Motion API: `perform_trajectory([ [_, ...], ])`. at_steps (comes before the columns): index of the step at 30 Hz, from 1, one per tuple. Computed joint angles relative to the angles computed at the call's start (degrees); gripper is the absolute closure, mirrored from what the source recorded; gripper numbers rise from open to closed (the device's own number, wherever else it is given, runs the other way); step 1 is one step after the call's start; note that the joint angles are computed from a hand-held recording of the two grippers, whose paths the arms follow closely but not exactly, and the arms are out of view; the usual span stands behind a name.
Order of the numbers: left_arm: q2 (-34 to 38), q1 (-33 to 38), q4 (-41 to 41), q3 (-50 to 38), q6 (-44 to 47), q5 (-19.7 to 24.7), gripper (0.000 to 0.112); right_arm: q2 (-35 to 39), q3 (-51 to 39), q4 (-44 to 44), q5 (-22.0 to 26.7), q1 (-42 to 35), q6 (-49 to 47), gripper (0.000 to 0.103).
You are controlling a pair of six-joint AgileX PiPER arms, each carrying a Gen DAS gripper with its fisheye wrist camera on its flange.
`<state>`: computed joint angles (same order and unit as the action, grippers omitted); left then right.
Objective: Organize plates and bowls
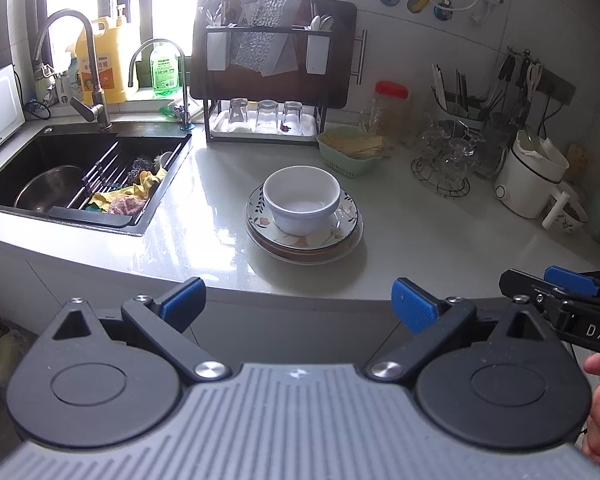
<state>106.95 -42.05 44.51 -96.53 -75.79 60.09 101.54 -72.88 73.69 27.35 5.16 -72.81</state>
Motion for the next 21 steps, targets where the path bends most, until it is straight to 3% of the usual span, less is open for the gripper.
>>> perform_trajectory([
  [16,1.5,0.6,-0.8,-2.6,1.1,1.9,0.011,0.5,-0.5,-1.3,-0.8,0.4,2.5,0.017],
  [21,0.9,0.7,-1.7,-2.0,1.3,0.7,0.011,0.5,-0.5,-1.9,-0.8,0.5,3.4,0.017],
])
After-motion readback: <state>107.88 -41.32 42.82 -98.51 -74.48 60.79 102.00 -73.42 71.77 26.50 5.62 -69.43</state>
